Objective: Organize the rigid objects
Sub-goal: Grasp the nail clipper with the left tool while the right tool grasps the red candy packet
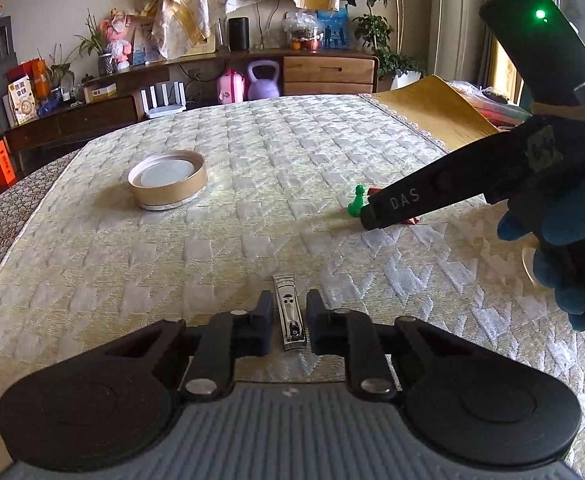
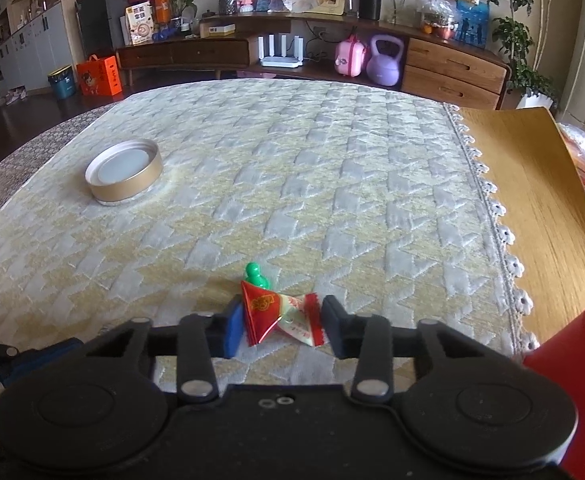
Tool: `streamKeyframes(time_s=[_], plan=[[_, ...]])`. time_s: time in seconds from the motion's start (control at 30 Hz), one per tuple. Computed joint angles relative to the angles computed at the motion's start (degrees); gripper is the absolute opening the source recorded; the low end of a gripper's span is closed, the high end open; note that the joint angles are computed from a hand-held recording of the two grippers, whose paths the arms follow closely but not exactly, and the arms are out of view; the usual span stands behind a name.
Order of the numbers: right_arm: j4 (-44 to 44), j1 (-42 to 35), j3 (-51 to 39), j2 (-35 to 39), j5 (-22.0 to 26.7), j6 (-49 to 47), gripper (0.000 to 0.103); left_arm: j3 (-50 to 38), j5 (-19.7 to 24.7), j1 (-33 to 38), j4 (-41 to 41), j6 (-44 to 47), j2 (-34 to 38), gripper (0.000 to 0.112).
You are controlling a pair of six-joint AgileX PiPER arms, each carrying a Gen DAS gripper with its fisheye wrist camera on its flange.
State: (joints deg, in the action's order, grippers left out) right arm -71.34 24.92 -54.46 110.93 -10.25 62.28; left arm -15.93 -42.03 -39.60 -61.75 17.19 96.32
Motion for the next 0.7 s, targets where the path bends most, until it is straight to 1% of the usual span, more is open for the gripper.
streamKeyframes(time_s=[0.1, 0.13, 0.17, 0.33, 0.43, 0.53, 0.7], plan=[[4.8, -0.3, 1.0, -0.7, -0.5, -4.5, 0.028, -0.1, 0.1, -0.1, -0.4, 0.6, -0.1, 0.012], [5.1, -0.5, 1.4, -1.1, -0.9, -4.9, 0.027, -0.1, 0.1, -0.2, -0.5, 0.7, -0.1, 0.011], [4.6, -0.6, 1.6, -1.4, -1.0, -4.4, 0.023, -0.2, 0.3, -0.1, -0.7, 0.9, -0.3, 0.011], [8.9, -1.4, 4.1, -3.5, -2.6, -9.5, 0.022, 0.4, 1.8, 1.2, 0.3, -0.2, -1.6, 0.011], [4.7, -2.8, 5.9, -5.2, -4.7, -5.4, 0.022, 0.9, 2.3, 1.0, -0.8, 0.3, -2.5, 0.011], [1.9, -3.7, 8.3, -7.6, -5.7, -3.0, 0.022, 1.2, 3.0, 0.6, -2.5, 1.4, -3.8, 0.011], [-6.4, -6.4, 12.3, -12.1, -8.6, 5.0, 0.022, 2.0, 4.0, -0.6, -6.2, 4.3, -7.1, 0.011]])
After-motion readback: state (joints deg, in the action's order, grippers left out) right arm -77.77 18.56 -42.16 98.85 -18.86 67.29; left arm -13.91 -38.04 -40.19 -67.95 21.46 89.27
